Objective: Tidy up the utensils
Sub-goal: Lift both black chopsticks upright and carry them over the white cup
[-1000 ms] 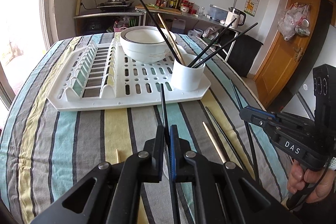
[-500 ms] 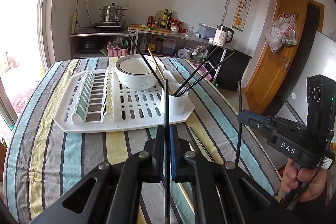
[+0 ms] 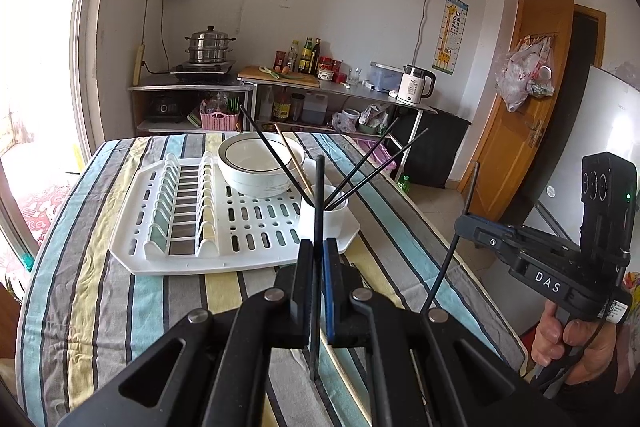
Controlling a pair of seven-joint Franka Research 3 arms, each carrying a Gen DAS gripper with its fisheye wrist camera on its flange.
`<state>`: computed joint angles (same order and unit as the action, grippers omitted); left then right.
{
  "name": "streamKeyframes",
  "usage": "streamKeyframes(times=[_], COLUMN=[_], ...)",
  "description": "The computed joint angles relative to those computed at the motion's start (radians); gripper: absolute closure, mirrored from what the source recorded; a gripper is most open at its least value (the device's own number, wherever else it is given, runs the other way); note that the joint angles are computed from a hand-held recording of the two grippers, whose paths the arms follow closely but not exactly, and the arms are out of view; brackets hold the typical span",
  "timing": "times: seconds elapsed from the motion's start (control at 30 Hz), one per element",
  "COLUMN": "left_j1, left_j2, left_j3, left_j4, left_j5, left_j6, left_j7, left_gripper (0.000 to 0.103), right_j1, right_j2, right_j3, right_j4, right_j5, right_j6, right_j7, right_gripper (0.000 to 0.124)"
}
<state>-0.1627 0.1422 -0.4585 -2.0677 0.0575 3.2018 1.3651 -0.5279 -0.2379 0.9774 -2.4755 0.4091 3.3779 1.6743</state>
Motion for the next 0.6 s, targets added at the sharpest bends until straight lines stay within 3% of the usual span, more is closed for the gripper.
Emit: streamKeyframes(times=[0.2,0.6], left_j1=[-0.04,-0.062], left_j2=[0.023,0.146], left_j3=[0.045,0.038], left_j4=[0.055,0.285], left_j5=[0.038,0.03], left_j6=[-0.025,-0.141], left_j7=[-0.016,0.056], left_gripper=[0.098,0.098], right_j1=[-0.053,-0.306], right_j2=[-0.017,-0.021], right_j3=[0.038,0.208], right_j4=[0.018,0.125], right_j5=[-0.013,-0.173], right_j6=[-0.005,-0.046], right_j7=[0.007,0.119], right_gripper=[0.119,0.119])
